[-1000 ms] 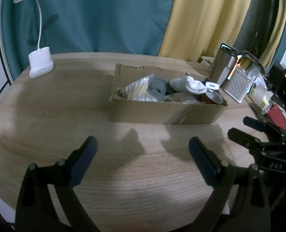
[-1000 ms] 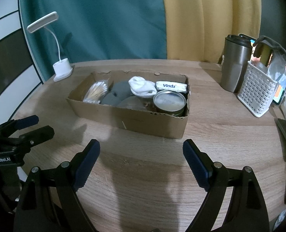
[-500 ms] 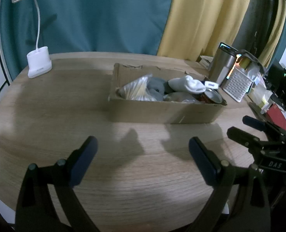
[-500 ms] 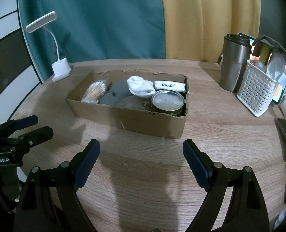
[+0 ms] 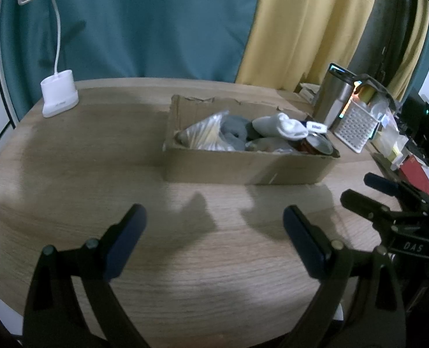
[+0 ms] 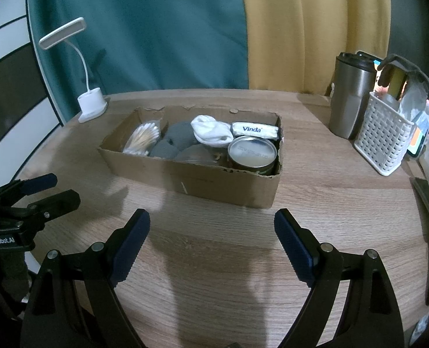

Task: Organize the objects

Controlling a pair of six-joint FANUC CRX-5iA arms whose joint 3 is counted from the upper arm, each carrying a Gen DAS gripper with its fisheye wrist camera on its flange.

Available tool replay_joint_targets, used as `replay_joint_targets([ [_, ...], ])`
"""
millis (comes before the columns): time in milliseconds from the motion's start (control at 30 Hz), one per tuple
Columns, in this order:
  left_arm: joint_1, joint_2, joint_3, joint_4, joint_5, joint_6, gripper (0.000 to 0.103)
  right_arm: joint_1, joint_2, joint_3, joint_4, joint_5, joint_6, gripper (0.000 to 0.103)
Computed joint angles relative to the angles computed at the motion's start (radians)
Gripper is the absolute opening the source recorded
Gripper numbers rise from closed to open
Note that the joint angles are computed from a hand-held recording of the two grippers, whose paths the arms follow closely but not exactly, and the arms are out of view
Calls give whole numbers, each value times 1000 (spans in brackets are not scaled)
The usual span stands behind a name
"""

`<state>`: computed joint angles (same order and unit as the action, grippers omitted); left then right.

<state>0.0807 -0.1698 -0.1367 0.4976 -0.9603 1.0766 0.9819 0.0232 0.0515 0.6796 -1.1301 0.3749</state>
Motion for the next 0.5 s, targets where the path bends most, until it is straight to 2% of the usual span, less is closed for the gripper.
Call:
replay_joint_targets([
  [500,-6,3,4,-8,4,12,96,-1,1,4,-7,0,5,90],
])
